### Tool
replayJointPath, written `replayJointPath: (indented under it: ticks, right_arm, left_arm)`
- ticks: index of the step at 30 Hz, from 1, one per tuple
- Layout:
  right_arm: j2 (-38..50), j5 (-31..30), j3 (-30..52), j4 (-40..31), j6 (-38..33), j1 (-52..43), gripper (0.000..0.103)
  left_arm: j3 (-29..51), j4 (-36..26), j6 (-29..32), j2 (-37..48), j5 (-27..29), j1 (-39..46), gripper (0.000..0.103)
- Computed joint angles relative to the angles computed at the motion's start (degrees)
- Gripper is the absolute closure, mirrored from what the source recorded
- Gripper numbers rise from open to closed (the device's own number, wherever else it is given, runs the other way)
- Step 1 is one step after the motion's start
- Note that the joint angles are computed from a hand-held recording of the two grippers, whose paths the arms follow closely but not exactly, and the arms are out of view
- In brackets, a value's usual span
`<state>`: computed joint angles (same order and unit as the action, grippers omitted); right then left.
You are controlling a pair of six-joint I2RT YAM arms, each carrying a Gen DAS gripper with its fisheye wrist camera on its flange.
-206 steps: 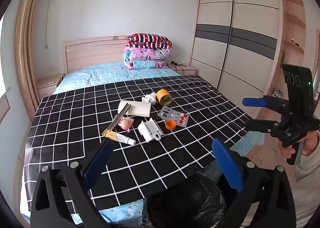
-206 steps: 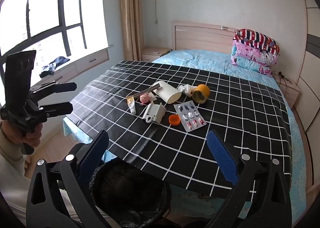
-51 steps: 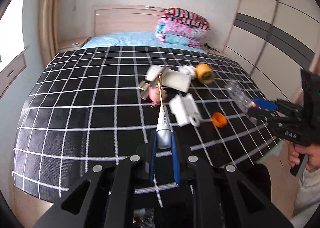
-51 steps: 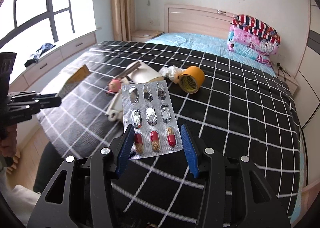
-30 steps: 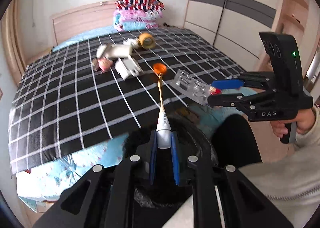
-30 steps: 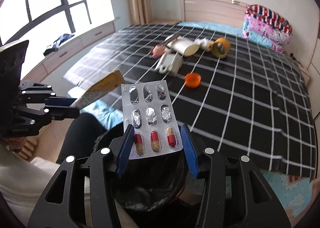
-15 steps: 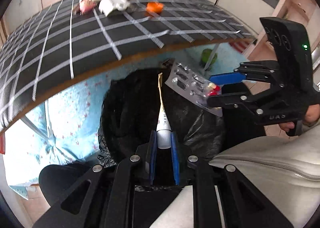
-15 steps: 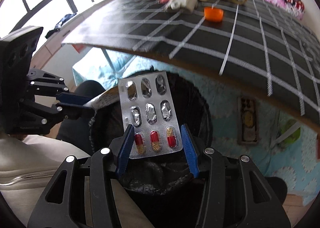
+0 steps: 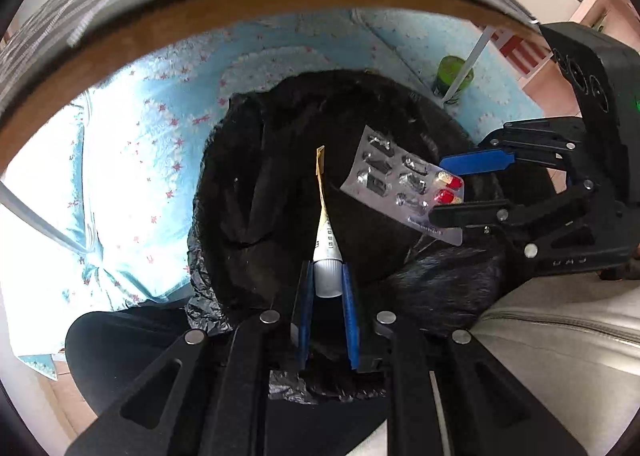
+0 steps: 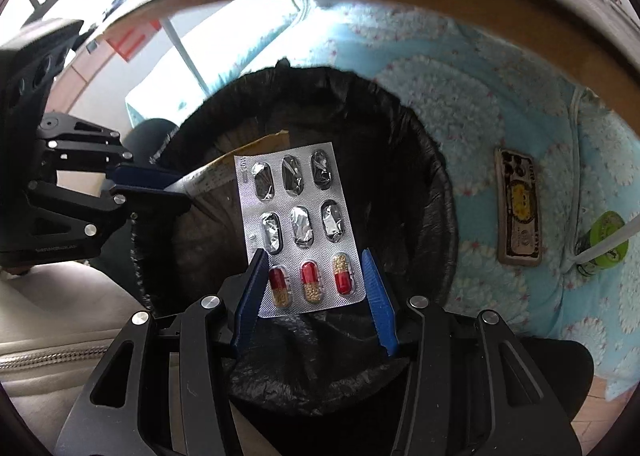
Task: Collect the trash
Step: 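Open both grippers to drop the tube and blister pack into the bag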
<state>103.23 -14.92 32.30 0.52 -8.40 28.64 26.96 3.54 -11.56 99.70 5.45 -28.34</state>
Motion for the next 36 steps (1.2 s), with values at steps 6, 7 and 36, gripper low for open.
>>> replayJointPath:
  ticks: [6, 7, 36]
  right_arm:
    - [3.1, 1.0, 2.1, -1.3, 0.5, 1.9, 0.055]
    - [3.6, 1.1, 2.4, -1.2, 0.4, 1.9, 0.055]
    - [-18.3, -1.1, -1.1, -7.1, -0.4, -2.8, 0.036]
  left_arm:
    - [1.5, 0.2, 1.0, 3.3, 0.1, 0.3, 0.089]
    - [1.6, 0.4, 0.8, 3.5, 0.0, 0.1, 0.089]
    - [-1.8, -11.3, 0.7, -26.7, -4.6, -2.8, 0.042]
